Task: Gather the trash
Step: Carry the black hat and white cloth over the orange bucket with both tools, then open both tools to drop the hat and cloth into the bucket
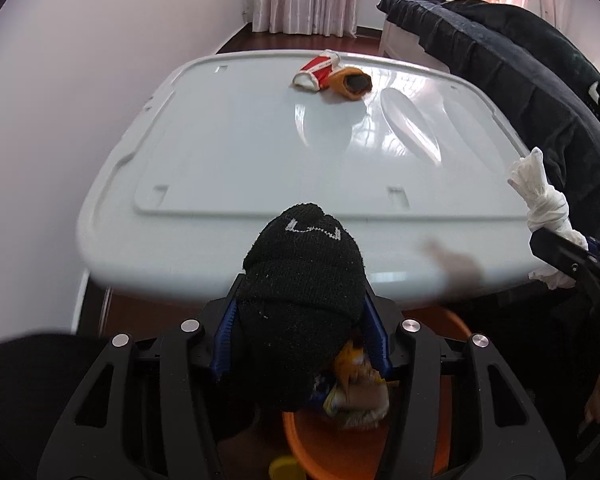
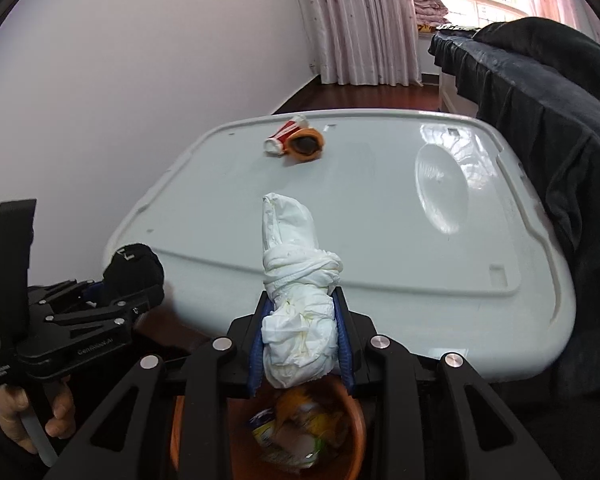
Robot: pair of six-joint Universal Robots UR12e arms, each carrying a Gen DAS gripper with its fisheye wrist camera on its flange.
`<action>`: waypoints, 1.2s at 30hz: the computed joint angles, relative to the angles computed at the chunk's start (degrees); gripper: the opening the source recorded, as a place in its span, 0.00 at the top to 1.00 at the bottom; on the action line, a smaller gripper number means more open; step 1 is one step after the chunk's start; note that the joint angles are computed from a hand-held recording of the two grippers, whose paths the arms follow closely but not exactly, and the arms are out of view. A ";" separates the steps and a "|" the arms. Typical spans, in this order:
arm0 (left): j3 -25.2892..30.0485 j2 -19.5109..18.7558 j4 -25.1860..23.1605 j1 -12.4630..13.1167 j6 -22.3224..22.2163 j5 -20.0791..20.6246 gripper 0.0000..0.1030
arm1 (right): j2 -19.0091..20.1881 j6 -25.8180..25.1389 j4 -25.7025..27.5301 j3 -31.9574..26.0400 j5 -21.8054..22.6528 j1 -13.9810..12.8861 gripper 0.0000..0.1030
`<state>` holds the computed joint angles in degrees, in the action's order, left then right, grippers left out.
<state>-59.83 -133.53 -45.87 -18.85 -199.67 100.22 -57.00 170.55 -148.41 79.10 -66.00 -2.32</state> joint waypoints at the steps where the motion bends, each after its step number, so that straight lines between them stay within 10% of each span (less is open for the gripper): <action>1: -0.93 0.65 0.27 -0.06 0.16 -0.53 0.51 | -0.82 0.26 0.68 0.97 0.90 -0.21 0.71; 17: -8.37 4.82 3.95 -2.13 1.89 -0.39 0.50 | -7.67 -2.50 4.36 10.68 2.62 -1.10 0.71; 36: -5.63 2.33 -6.35 -1.27 2.03 -7.18 0.50 | -4.89 -4.84 14.89 7.54 -0.50 0.17 0.71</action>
